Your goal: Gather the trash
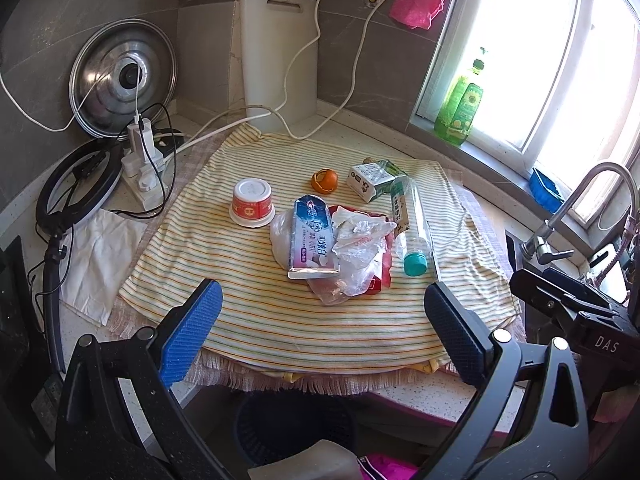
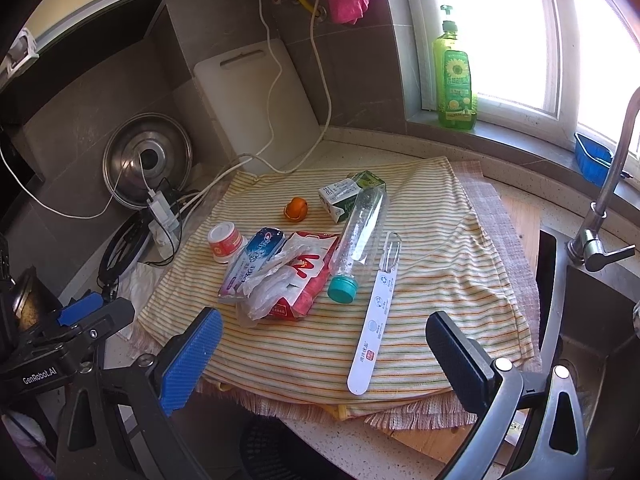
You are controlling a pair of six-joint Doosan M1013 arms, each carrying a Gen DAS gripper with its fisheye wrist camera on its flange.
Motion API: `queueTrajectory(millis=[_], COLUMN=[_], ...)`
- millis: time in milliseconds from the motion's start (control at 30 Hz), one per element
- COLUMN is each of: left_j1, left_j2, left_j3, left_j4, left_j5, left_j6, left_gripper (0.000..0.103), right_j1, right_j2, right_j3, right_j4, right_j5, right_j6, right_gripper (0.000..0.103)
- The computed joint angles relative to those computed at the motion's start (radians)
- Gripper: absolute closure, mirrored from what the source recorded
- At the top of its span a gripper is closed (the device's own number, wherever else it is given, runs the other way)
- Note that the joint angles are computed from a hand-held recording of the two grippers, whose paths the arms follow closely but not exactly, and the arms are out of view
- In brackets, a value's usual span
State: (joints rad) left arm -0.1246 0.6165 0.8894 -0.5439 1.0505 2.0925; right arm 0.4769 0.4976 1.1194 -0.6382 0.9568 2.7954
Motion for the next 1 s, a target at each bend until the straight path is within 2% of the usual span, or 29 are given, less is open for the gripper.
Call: queueTrajectory(millis=[133, 1000], left_j1=[-0.008, -0.015], left_j2=[-0.021, -0.027], left_j3=[0.039, 0.056], left_j4=[-0.003, 0.004], left_j5=[-0.022, -0.034], left_j6=[0.009, 0.011], left_gripper=[0.0, 0.0], right_j1=[0.0, -0.012], right_j2=[-0.004, -0.007], right_j3=[0.007, 0.022], right_j4=[0.001, 0.045], right_j5=[-0.004, -0.037], right_j6=[0.003, -0.005], right_gripper=[0.0, 0.0])
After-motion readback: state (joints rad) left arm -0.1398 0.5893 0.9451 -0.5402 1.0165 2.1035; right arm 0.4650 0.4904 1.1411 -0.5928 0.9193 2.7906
